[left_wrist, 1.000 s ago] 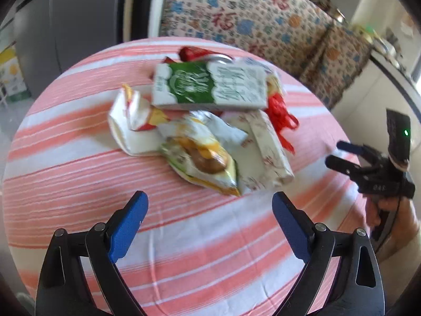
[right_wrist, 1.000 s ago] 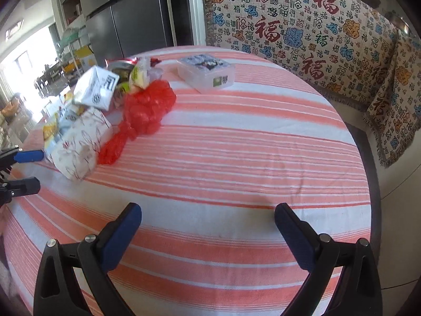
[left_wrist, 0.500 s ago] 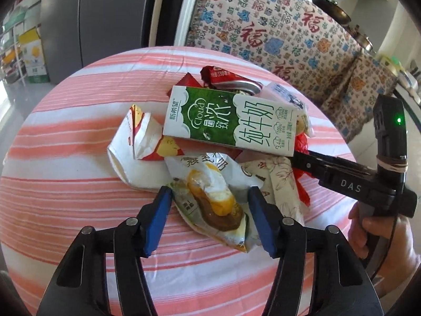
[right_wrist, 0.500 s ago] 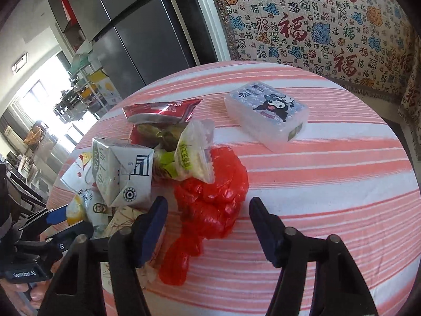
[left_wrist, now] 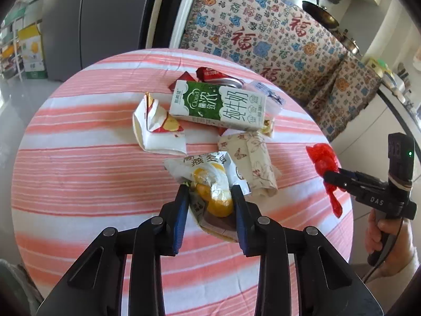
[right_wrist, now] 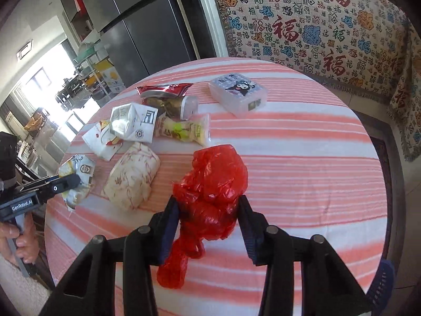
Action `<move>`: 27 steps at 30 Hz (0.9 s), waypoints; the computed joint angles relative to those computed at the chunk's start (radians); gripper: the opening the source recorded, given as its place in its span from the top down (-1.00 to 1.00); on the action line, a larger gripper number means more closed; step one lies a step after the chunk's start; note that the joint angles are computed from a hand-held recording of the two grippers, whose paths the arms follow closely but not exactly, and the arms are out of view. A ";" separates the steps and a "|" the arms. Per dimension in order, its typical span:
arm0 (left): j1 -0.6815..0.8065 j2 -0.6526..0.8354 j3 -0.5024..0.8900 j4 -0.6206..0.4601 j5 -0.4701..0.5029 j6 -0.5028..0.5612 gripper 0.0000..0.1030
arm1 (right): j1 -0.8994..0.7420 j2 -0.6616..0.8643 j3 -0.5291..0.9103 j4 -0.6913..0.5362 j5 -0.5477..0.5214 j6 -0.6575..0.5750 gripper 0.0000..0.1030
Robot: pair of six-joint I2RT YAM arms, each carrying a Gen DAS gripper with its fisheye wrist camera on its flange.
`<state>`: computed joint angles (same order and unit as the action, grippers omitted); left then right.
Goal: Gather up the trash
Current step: 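Carry the red bag and chip bag over the wastebasket with both grippers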
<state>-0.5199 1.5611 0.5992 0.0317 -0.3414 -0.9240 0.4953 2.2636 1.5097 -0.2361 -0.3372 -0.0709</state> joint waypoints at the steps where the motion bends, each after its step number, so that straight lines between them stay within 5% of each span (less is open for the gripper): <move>1: -0.018 -0.012 0.002 -0.012 -0.012 -0.010 0.42 | -0.010 -0.035 -0.051 0.019 -0.006 -0.004 0.14; 7: -0.134 0.000 0.079 -0.083 -0.104 -0.042 0.46 | -0.072 -0.175 -0.252 0.078 -0.044 -0.027 0.14; 14: -0.237 0.143 0.182 -0.061 -0.093 -0.092 0.53 | -0.120 -0.266 -0.380 0.117 -0.062 -0.059 0.14; 23: -0.322 0.376 0.597 -0.202 -0.088 0.013 0.54 | -0.274 -0.366 -0.477 0.118 -0.098 -0.106 0.14; 27: -0.330 0.552 0.901 -0.284 -0.039 0.110 0.54 | -0.418 -0.381 -0.473 0.084 -0.089 -0.161 0.14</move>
